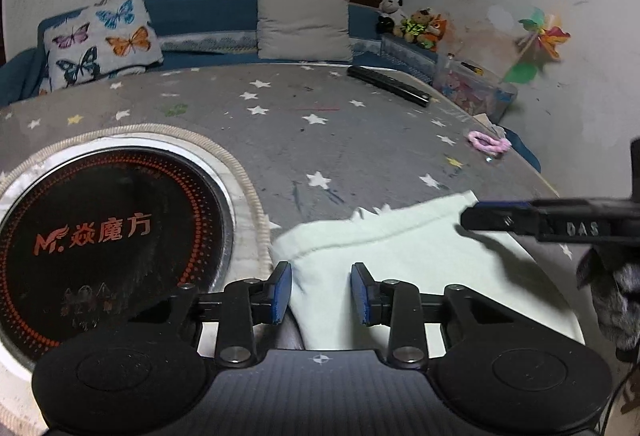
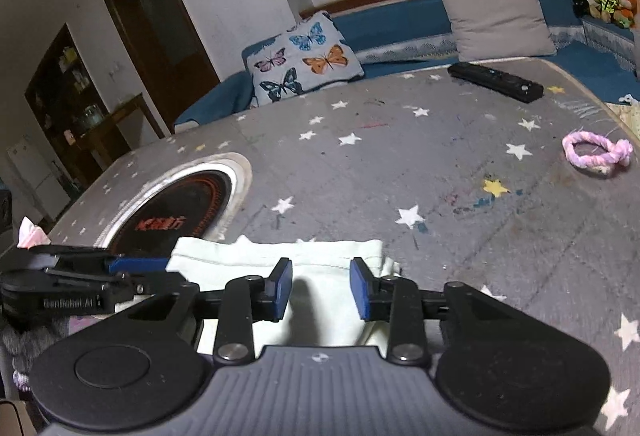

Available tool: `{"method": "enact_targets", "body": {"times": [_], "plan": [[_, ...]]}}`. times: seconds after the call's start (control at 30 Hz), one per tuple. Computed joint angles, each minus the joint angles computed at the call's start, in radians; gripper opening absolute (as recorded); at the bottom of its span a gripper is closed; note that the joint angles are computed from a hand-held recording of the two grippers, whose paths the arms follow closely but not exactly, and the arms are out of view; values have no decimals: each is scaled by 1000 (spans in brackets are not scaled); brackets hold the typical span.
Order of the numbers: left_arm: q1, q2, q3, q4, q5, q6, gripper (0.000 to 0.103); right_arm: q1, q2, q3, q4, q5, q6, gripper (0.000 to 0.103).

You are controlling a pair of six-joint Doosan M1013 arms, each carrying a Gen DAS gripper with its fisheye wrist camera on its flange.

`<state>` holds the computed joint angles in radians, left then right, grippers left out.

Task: Fold clothes
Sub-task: 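Release the folded shirt and withdraw both grippers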

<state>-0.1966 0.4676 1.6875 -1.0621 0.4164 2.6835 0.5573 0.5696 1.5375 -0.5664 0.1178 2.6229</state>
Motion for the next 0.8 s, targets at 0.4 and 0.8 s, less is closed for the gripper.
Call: {"method": "enact_targets", "body": {"times": [0.4, 0.8], "plan": [[-4, 0, -4, 4, -9, -16, 35, 3, -39, 54, -212, -13, 215, 22], [-2, -99, 123, -137, 94, 270, 41, 76, -194, 239, -108, -19, 93, 22]]}}
